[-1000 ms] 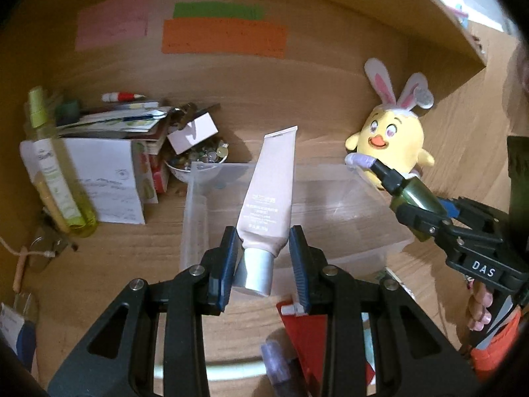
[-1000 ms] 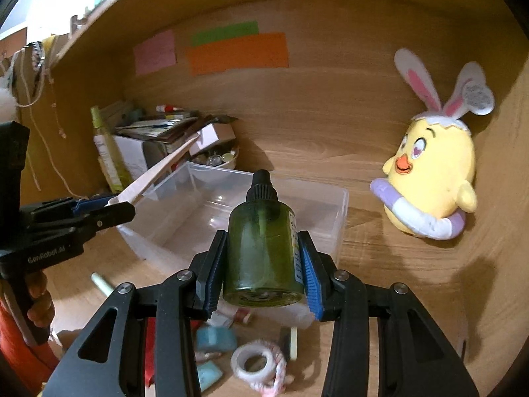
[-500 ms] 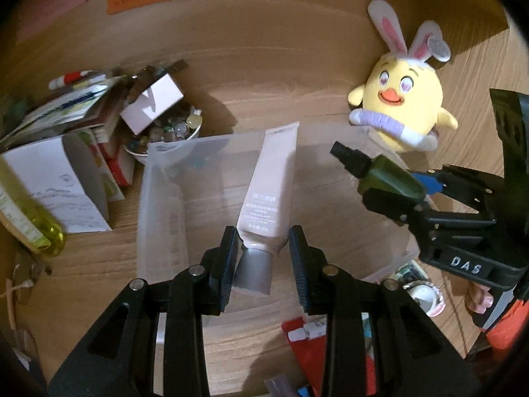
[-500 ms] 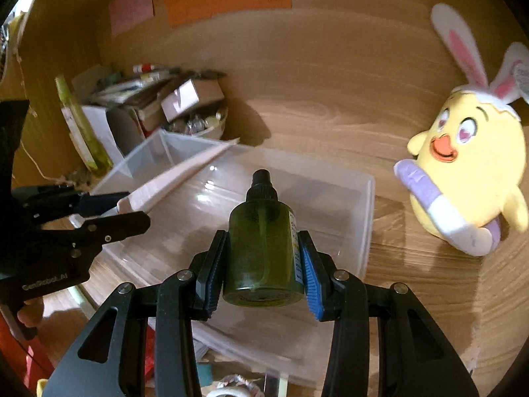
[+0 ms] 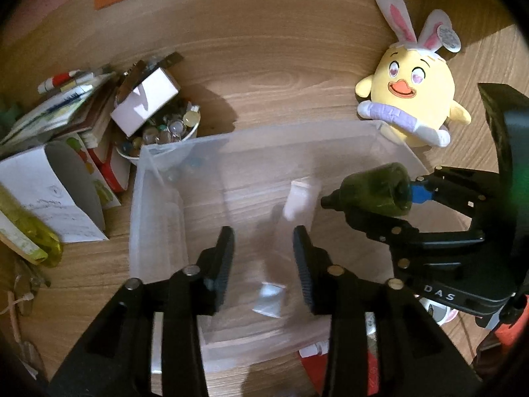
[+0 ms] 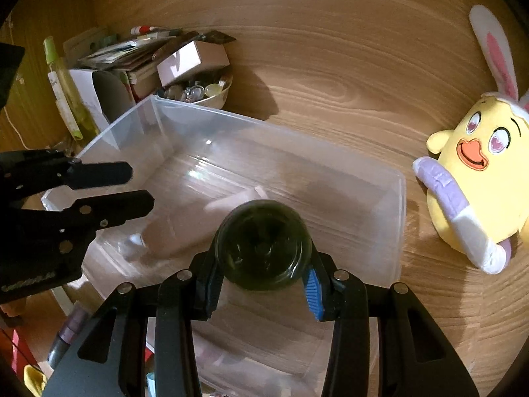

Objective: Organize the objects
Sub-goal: 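Carry both items into the clear bin and open both tools, then grasp the purple bottle with the left tool while the right tool grasps the white tape roll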

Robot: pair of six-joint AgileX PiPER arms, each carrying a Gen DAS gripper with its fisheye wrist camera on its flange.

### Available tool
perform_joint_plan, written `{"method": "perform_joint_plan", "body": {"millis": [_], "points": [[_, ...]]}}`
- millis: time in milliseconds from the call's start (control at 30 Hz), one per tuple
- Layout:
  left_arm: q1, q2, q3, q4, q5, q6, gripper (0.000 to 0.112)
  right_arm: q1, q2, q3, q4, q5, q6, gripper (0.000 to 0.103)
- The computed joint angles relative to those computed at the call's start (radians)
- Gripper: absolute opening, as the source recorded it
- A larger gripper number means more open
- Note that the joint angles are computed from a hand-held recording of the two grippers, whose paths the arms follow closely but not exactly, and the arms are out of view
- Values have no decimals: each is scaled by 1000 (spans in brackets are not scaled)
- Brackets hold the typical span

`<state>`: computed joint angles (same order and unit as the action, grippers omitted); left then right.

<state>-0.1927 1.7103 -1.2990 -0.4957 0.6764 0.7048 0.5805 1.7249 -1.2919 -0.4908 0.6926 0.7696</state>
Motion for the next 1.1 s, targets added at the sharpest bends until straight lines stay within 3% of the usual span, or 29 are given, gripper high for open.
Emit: {"method": "perform_joint_plan", "body": {"millis": [133, 267, 600, 767, 1100], "points": [[12, -43, 33, -21, -30, 23, 56, 9, -14, 5, -11, 14, 20, 41], [19, -105, 74, -34, -61, 37, 63, 36, -67, 42, -78, 18, 111, 58], [89, -325, 234, -192, -122, 181, 95, 196, -246, 154, -320, 137, 380, 78], [147, -418, 318, -283, -102, 267, 97, 317, -321, 218, -421, 233, 512, 83], [246, -548, 521, -383, -72, 390, 97, 488, -401, 379, -475, 295, 754, 83]]}}
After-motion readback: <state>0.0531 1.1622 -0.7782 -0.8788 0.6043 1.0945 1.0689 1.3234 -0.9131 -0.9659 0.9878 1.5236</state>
